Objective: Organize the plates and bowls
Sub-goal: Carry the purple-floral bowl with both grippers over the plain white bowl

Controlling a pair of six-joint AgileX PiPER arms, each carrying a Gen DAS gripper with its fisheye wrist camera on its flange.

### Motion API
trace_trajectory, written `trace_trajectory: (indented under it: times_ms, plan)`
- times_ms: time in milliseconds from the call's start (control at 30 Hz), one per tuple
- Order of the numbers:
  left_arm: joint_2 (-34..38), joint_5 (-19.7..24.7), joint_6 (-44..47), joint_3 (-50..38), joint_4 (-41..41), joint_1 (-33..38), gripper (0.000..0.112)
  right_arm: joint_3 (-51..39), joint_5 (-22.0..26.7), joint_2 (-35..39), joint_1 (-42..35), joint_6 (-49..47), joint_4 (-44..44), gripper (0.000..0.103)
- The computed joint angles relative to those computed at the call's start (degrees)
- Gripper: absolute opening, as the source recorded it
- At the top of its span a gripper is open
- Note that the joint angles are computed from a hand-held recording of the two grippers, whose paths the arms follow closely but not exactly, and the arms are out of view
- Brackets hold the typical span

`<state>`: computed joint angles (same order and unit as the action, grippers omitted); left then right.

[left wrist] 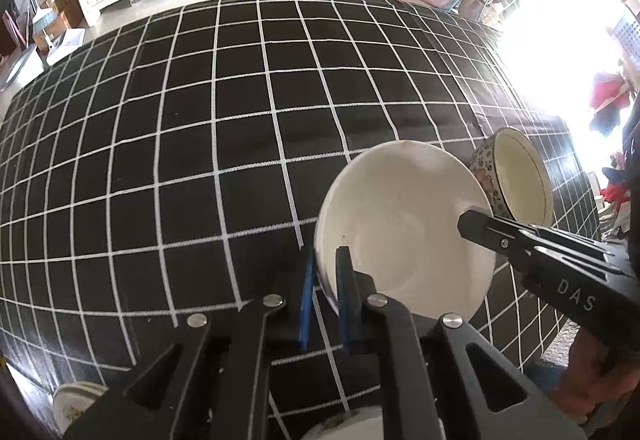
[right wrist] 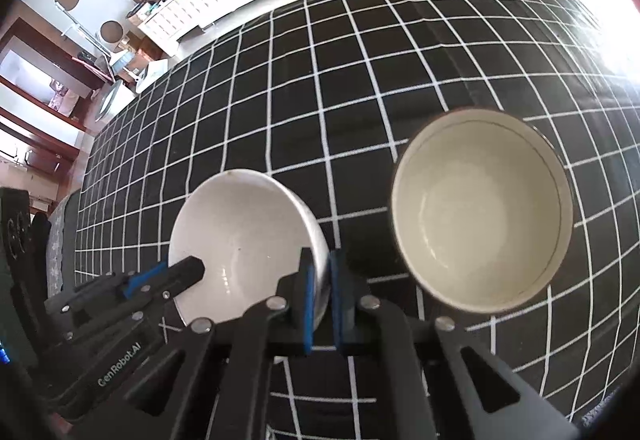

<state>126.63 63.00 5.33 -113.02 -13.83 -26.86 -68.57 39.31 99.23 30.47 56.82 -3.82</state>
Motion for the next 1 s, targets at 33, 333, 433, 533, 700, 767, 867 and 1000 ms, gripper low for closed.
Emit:
trace_trajectory:
  times_ms: [33,333,433,533,700,767,867,1000]
  plan:
    - [-1.2,-0.5,0.1,1.4,0.2,-0.2,0.009,-0.4,0.7,-0.2,0.4,0.7,-0.6,0.01]
    - [-14.8,-3.8,0.1,14.1,0.9,0.0,0.009,-3.9,7.2,-4.1,6.1,7.0,-6.4,0.01]
    - [-18.6,-4.1,0.0,16.9,0.4,0.6,0.009,-6.0,9.4,-4.6,8.5,8.9,-8.0,0.01]
    - [-23.2,-4.7,0.7,20.9,-0.6,1.6,0.009,-7.5,11.6,-5.0,11.0,11.0,-9.8,0.01]
    - [-28.7,-5.3,0.3,25.8,0.5,2.2,0.009,-10.4,15.1,-4.5,15.2,13.9,-12.1,0.01]
    - [-30.7,-5.9,0.6,28.5,0.4,2.7,0.009,-10.1,15.2,-4.8,17.1,15.5,-12.8,0.01]
    - [-33.7,-7.3,0.2,33.7,0.8,2.7,0.009,-9.5,15.3,-4.1,19.4,17.5,-13.7,0.01]
    - [-37.0,-9.2,1.2,40.2,0.5,3.3,0.009,-7.2,13.7,-3.0,20.8,19.0,-12.1,0.01]
